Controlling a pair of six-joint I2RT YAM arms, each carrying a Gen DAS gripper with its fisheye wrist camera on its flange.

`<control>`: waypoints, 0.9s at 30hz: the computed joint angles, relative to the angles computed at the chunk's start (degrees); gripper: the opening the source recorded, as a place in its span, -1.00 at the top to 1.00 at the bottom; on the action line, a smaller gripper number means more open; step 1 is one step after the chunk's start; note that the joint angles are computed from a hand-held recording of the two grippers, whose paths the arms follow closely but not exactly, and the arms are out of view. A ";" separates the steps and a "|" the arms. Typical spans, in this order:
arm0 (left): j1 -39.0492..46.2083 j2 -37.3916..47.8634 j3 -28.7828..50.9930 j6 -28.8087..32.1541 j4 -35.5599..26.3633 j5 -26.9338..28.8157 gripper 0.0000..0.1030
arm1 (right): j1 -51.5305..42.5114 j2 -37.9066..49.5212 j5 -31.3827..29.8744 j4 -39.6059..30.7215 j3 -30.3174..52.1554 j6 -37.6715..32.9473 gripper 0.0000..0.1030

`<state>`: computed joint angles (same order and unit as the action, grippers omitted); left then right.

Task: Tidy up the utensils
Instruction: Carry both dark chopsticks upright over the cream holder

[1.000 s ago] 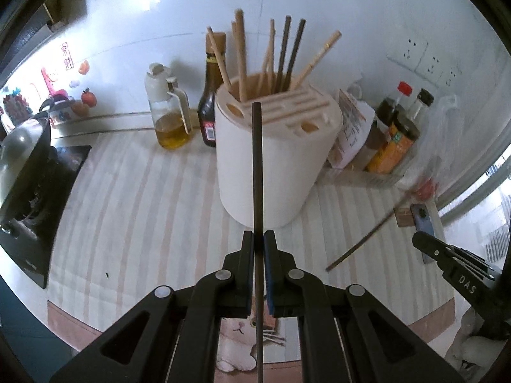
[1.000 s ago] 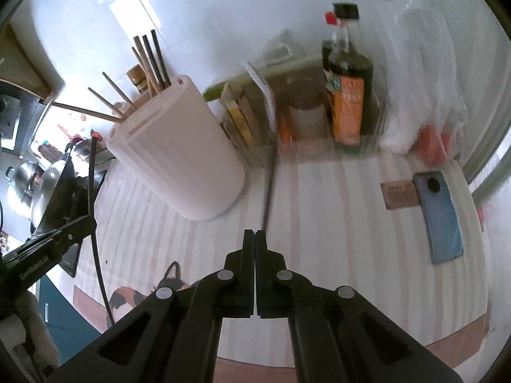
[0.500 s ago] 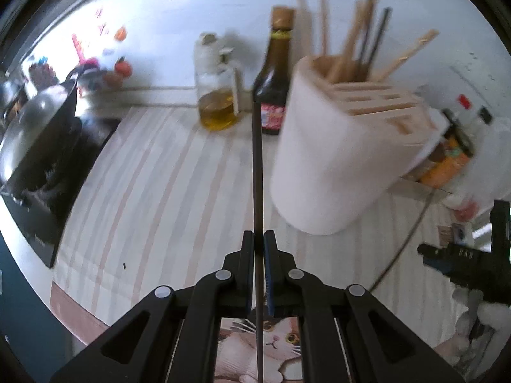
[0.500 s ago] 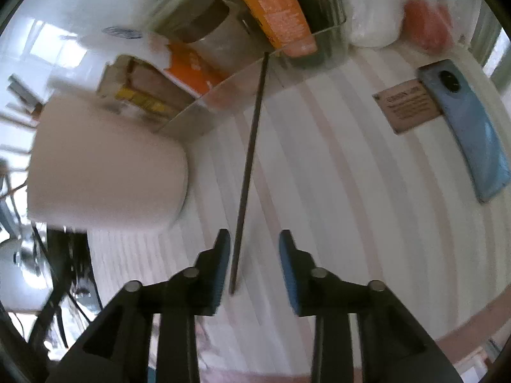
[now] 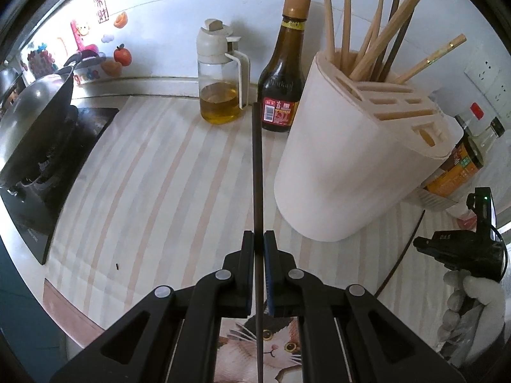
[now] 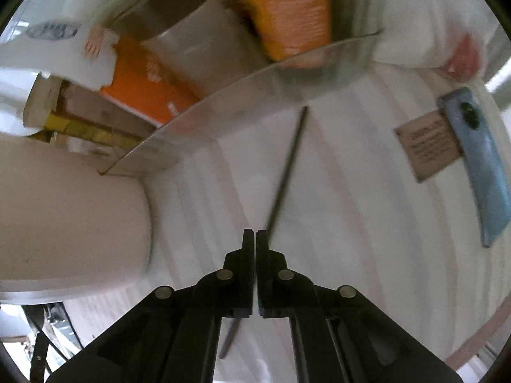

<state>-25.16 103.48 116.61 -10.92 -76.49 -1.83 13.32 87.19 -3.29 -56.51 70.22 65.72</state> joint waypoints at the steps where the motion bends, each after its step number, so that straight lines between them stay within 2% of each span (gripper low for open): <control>1: 0.05 0.16 -0.20 -0.07 0.03 0.13 0.93 | -0.32 0.45 -0.11 -0.70 0.38 -0.25 0.62; 3: 0.16 0.49 -0.54 0.03 0.21 0.09 0.93 | -1.56 1.84 -1.42 -0.52 0.39 -0.66 0.43; 5: 0.24 0.92 -0.72 0.13 0.15 -0.16 0.93 | -2.28 3.91 -2.99 -0.09 0.85 -1.33 0.42; 7: 0.38 1.38 -0.75 0.45 0.06 -0.51 0.93 | -1.41 6.39 -1.84 -1.68 3.52 -2.74 0.42; 9: 0.48 1.60 -0.79 0.54 0.13 -0.87 0.93 | 0.06 9.24 0.14 -4.77 7.00 -4.27 0.54; 11: 0.41 1.62 -1.22 0.68 0.51 -1.39 0.93 | 1.89 12.77 2.96 -9.21 11.45 -7.11 0.78; 18: 0.20 0.32 -4.22 1.39 1.19 -1.22 0.93 | 7.62 14.09 0.40 -13.72 13.29 -16.04 0.83; 23: -0.72 -1.27 -7.32 1.75 1.26 -0.71 0.93 | 13.96 12.16 -2.84 -15.56 10.90 -16.56 0.83; 27: -2.51 -2.95 -10.63 1.68 1.46 -0.99 0.93 | 16.09 12.13 -1.98 -15.95 10.85 -15.06 0.82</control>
<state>-27.67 100.53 105.98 -9.24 -75.03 -2.82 29.41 99.32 -5.27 -72.46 81.07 50.66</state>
